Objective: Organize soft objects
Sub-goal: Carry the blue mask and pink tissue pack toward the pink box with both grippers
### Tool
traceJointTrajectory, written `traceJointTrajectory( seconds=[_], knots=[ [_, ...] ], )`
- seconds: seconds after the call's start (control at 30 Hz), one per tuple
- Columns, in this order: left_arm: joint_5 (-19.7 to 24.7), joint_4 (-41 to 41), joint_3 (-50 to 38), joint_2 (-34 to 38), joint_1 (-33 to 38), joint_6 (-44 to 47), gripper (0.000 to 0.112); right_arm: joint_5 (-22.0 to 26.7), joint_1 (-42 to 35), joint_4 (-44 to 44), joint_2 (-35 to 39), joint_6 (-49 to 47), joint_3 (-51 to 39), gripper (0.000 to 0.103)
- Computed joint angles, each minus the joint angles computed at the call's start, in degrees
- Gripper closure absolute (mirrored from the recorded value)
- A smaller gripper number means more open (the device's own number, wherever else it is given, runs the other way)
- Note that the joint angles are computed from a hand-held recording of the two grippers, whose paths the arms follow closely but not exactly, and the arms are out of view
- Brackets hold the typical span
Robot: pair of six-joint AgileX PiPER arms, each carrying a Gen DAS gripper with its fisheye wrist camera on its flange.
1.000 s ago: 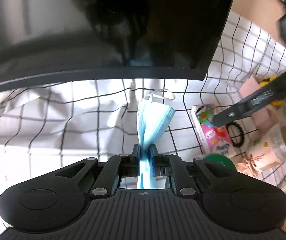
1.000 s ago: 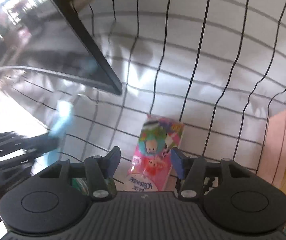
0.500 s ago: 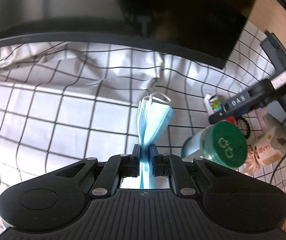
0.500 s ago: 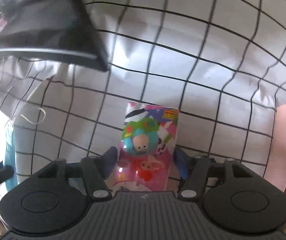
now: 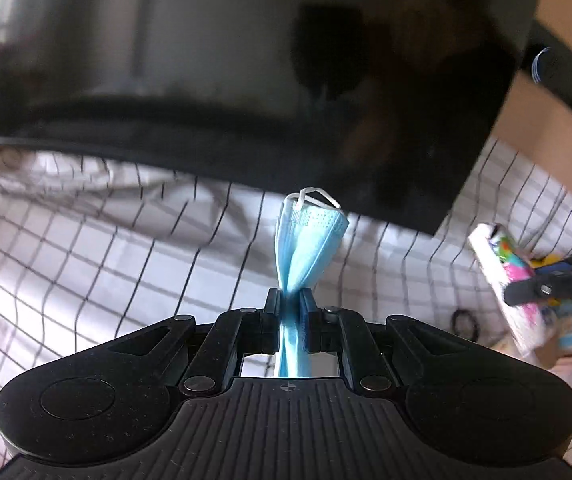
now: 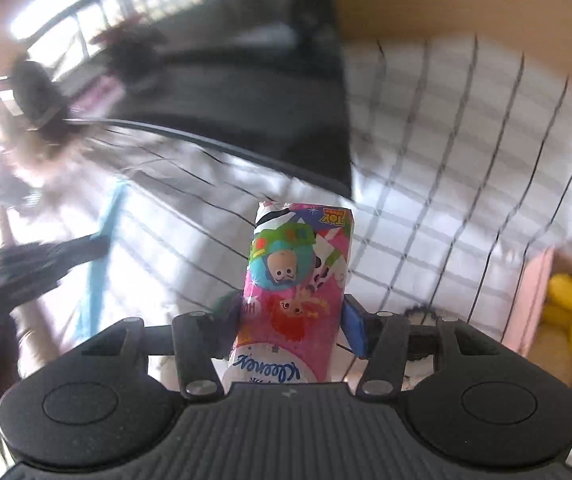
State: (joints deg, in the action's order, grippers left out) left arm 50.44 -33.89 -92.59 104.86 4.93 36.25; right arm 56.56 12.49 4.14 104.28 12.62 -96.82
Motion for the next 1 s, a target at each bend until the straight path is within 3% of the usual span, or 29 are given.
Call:
traceJointTrajectory(
  seconds=[0.27,0.5,0.77,1.0],
  knots=[
    [-0.2,1.9,1.0,-8.4,-7.4,-3.2,0.100,-0.2,2.9,-3.6,-16.5,-3.8,8.2,0.050],
    [-0.2,4.1,0.3,-9.8,-19.3,-8.1,0.100,0.1,-6.7,-0.8,-30.8,-9.4,19.3,0.050],
    [-1.2,7.2,-3.4,-4.9,-36.0,-15.8,0.100,1.4,-30.3,11.3,-43.4,-25.6,30.9,0.050],
    [-0.2,6.0,-12.4,3.7,-45.4,-21.8,0.100,5.3,-54.7,25.2,-47.2,-45.1,36.8,0.050]
  ],
)
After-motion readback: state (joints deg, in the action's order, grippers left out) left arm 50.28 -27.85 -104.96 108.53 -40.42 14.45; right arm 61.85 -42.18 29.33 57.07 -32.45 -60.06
